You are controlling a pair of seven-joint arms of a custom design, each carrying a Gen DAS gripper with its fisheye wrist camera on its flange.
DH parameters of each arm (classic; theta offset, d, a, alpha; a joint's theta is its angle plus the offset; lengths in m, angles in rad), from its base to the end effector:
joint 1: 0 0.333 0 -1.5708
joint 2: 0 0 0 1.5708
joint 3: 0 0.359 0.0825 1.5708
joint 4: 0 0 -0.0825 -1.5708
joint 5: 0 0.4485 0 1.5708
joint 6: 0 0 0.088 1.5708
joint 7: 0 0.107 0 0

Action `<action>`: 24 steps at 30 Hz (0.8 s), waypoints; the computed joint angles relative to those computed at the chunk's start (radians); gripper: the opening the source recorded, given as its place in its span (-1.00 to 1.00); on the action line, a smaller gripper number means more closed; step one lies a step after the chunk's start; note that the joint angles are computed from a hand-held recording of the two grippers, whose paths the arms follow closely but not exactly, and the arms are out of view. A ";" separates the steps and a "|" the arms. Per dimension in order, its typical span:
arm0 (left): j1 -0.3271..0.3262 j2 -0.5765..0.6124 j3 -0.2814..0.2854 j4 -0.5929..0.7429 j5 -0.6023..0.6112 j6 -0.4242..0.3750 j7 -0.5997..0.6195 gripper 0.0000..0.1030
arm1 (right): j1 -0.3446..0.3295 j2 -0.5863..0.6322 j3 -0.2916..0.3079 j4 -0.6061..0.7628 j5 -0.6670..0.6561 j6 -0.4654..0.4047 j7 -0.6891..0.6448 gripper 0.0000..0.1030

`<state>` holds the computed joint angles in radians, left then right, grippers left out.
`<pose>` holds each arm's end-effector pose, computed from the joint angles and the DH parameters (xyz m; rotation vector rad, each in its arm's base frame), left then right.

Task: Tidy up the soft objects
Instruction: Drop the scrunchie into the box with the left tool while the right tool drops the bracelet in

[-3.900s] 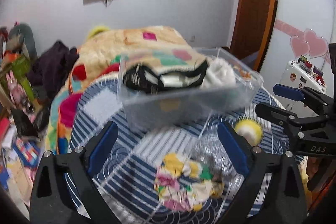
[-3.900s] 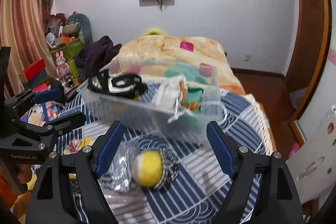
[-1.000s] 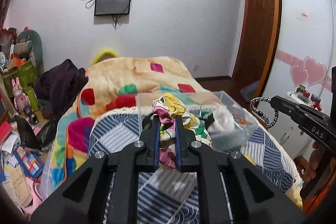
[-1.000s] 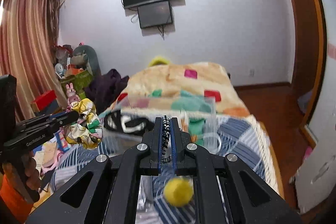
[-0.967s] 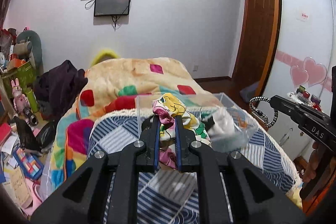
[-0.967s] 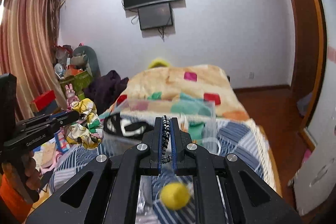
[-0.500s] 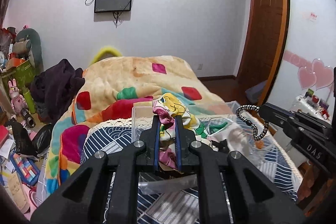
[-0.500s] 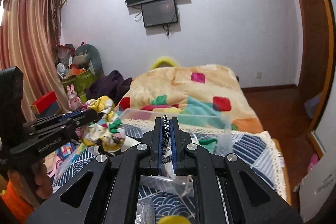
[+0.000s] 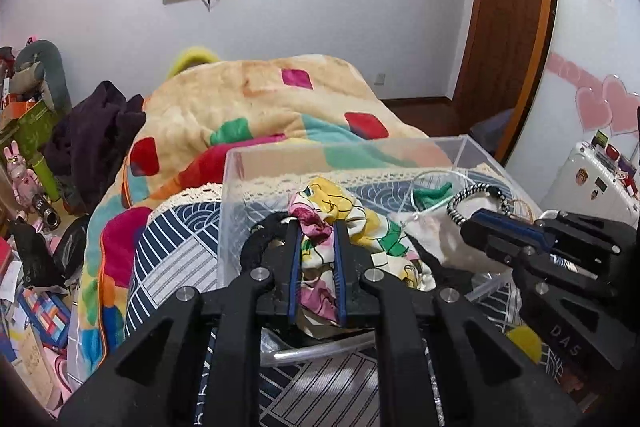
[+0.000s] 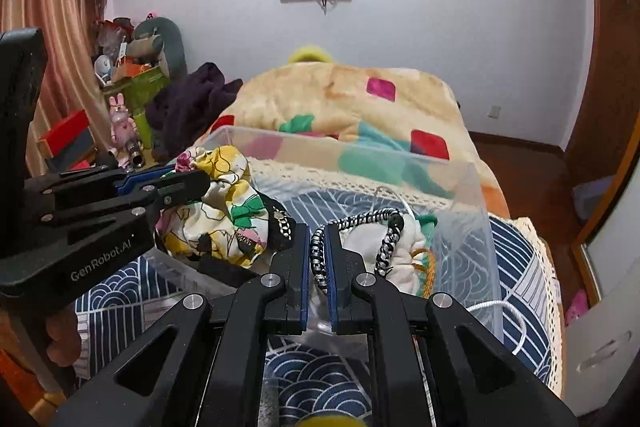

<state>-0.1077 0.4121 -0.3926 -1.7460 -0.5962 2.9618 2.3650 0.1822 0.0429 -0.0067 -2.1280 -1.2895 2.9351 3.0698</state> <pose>0.7089 -0.2983 0.4430 -1.1411 2.3043 -1.1468 0.6055 0.1700 0.4483 -1.5482 1.7766 -0.8376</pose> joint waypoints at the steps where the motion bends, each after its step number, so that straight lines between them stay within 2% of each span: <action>1: 0.000 -0.002 0.002 -0.001 0.002 -0.006 -0.003 -0.72 | -0.001 -0.002 0.000 -0.002 0.011 0.000 -0.011 -0.87; 2: 0.002 -0.003 0.000 0.000 -0.001 -0.012 -0.003 -0.69 | -0.002 -0.004 0.000 -0.005 0.029 0.005 -0.028 -0.87; 5: 0.022 -0.012 -0.015 -0.005 -0.031 -0.032 0.014 -0.34 | -0.008 -0.016 0.000 -0.018 0.064 0.016 -0.062 -0.76; 6: 0.034 -0.020 -0.026 -0.013 -0.054 -0.030 0.027 -0.07 | -0.009 -0.021 0.000 -0.021 0.067 0.019 -0.064 -0.62; 7: 0.038 -0.025 -0.031 -0.018 -0.071 -0.024 0.038 0.10 | -0.010 -0.027 0.001 -0.025 0.053 0.021 -0.049 -0.42; 9: 0.050 -0.041 -0.045 -0.036 -0.105 0.000 0.074 0.11 | -0.013 -0.038 0.004 -0.029 0.009 0.020 -0.001 -0.16; 10: 0.055 -0.049 -0.050 -0.044 -0.120 0.004 0.092 0.11 | -0.013 -0.050 0.009 -0.031 -0.040 0.008 0.044 -0.11; 14: 0.084 -0.084 -0.080 -0.068 -0.215 0.009 0.183 0.20 | -0.013 -0.069 0.027 -0.030 -0.107 -0.027 0.083 -0.06; 19: 0.156 -0.154 -0.162 -0.121 -0.483 0.039 0.451 0.45 | -0.019 -0.117 0.044 -0.051 -0.233 -0.055 0.203 0.23; 22: 0.173 -0.195 -0.176 -0.150 -0.629 0.040 0.592 0.58 | -0.023 -0.147 0.051 -0.072 -0.281 -0.066 0.256 0.29; 24: 0.164 -0.216 -0.163 -0.167 -0.676 0.031 0.635 0.69 | -0.025 -0.166 0.054 -0.089 -0.295 -0.070 0.281 0.33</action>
<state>0.0563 0.1961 -0.5553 -1.9129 -1.2722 2.9923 2.9997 0.1568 -0.1232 0.0475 -2.2172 -1.5846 2.8655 3.3505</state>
